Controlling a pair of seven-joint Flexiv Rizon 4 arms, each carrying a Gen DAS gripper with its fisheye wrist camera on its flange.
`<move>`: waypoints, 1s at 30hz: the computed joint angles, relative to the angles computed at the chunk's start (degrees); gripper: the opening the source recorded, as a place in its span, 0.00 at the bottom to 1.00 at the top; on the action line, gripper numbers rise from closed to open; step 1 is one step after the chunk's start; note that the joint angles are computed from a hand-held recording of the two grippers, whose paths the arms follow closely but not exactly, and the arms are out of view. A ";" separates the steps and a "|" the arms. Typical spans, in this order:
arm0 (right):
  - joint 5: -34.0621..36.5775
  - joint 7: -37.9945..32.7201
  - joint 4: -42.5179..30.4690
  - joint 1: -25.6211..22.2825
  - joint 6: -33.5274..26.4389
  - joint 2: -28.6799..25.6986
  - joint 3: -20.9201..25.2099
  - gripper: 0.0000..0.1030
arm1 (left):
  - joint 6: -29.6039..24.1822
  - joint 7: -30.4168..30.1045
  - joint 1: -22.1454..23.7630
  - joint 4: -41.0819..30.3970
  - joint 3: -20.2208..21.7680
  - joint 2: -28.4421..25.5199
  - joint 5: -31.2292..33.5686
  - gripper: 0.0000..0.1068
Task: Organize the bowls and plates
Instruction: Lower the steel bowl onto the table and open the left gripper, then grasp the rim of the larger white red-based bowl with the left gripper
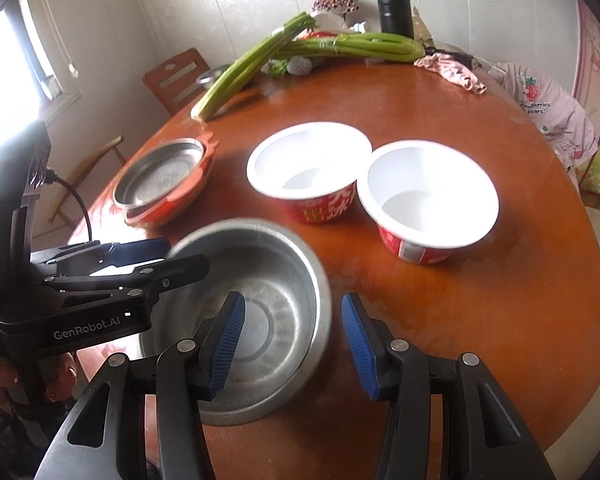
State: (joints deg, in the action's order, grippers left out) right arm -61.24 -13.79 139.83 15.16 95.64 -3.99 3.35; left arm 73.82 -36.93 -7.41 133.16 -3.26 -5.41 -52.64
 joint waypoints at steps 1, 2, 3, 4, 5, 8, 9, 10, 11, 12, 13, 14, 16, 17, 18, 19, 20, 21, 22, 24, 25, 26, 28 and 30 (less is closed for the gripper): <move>-2.15 1.76 -0.16 -0.16 0.59 0.29 -1.00 0.51 | -0.10 -0.19 0.07 -0.48 0.04 0.06 0.31 0.51; -5.21 4.06 -0.38 -0.66 1.18 0.53 -1.87 0.51 | -0.24 -0.47 0.10 -0.88 0.08 0.06 0.75 0.51; -8.74 6.71 -0.83 -1.65 1.69 0.76 -2.48 0.51 | -0.40 0.01 0.07 -1.32 -0.11 0.20 0.44 0.51; -13.07 10.00 -1.50 -3.07 2.22 1.00 -2.97 0.51 | -0.60 0.45 -0.01 -1.54 -0.23 0.35 0.00 0.51; -14.98 11.37 -1.93 -4.27 2.48 1.10 -2.85 0.51 | -1.19 0.49 -0.07 -2.04 -0.28 0.40 -0.08 0.51; -16.14 12.42 -2.46 -7.51 1.31 2.16 -1.78 0.51 | -2.93 0.73 -0.68 -3.77 -0.70 0.30 -0.13 0.51; -15.52 11.85 -2.40 -8.45 1.05 2.45 -1.31 0.51 | -3.59 0.21 -0.87 -4.38 -0.75 0.17 0.53 0.51; -12.37 9.35 -2.03 -8.91 0.08 2.80 -0.46 0.51 | -4.46 0.23 -1.13 -5.15 -1.08 -0.07 0.51 0.51; -10.52 7.71 -1.90 -9.65 -0.61 3.03 0.15 0.51 | -5.35 -0.11 -1.25 -5.80 -1.17 -0.28 0.73 0.51; -10.23 7.23 -1.89 -10.53 -1.12 3.20 0.35 0.51 | -6.15 -0.75 -1.48 -6.44 -1.37 -0.69 1.11 0.51; -6.22 3.92 -1.55 -10.56 -2.74 3.52 1.10 0.51 | -6.96 -1.20 -1.67 -7.19 -1.61 -1.15 1.45 0.51; -5.27 3.10 -1.51 -10.95 -3.28 3.54 1.27 0.51 | -7.48 -1.91 -1.89 -7.94 -1.83 -1.75 2.12 0.51; -2.34 0.60 -1.22 -11.58 -4.13 3.65 1.46 0.51 | -7.89 -3.92 -2.31 -9.11 -2.18 -2.79 3.89 0.51; -1.71 0.02 -1.02 -11.89 -4.15 3.71 1.45 0.51 | -8.41 -4.97 -2.46 -9.79 -2.39 -3.43 4.91 0.51; -2.68 0.20 -1.06 -12.53 -3.37 3.43 1.03 0.51 | -8.73 -5.66 -2.47 -10.23 -2.56 -3.87 5.44 0.51; -1.66 -1.02 -1.03 -12.70 -3.41 3.21 1.03 0.51 | -9.37 -6.30 -2.52 -10.85 -2.88 -4.52 5.87 0.51; 0.08 -2.44 -0.81 -12.61 -3.91 3.30 1.24 0.51 | -9.72 -7.08 -2.60 -11.26 -3.08 -5.01 6.45 0.51; 0.33 -3.15 -0.78 -12.86 -3.26 2.92 0.98 0.51 | -10.23 -8.48 -2.69 -11.84 -3.12 -5.65 7.63 0.51; 0.67 -3.82 -0.75 -12.95 -2.81 2.54 0.76 0.51 | -10.62 -9.73 -2.73 -12.37 -3.18 -6.22 8.72 0.51; 4.94 -7.59 -0.84 -12.33 -3.69 1.88 1.02 0.51 | -11.33 -11.85 -2.69 -13.29 -3.40 -7.27 10.39 0.51; 6.37 -9.06 -0.94 -12.08 -3.51 1.33 0.84 0.51 | -11.84 -12.65 -2.59 -13.82 -3.56 -7.78 11.03 0.51; 7.95 -10.50 -1.14 -11.68 -3.59 0.82 0.71 0.51 | -12.19 -13.27 -2.44 -14.17 -3.70 -8.12 11.39 0.51; 10.30 -13.05 -1.55 -10.81 -3.32 -0.41 0.02 0.51 | -12.61 -14.96 -2.38 -15.11 -3.94 -9.04 12.49 0.51; 13.12 -15.71 -1.79 -9.85 -3.42 -1.23 -0.27 0.50 | -12.78 -15.76 -2.15 -15.62 -4.30 -9.73 12.77 0.51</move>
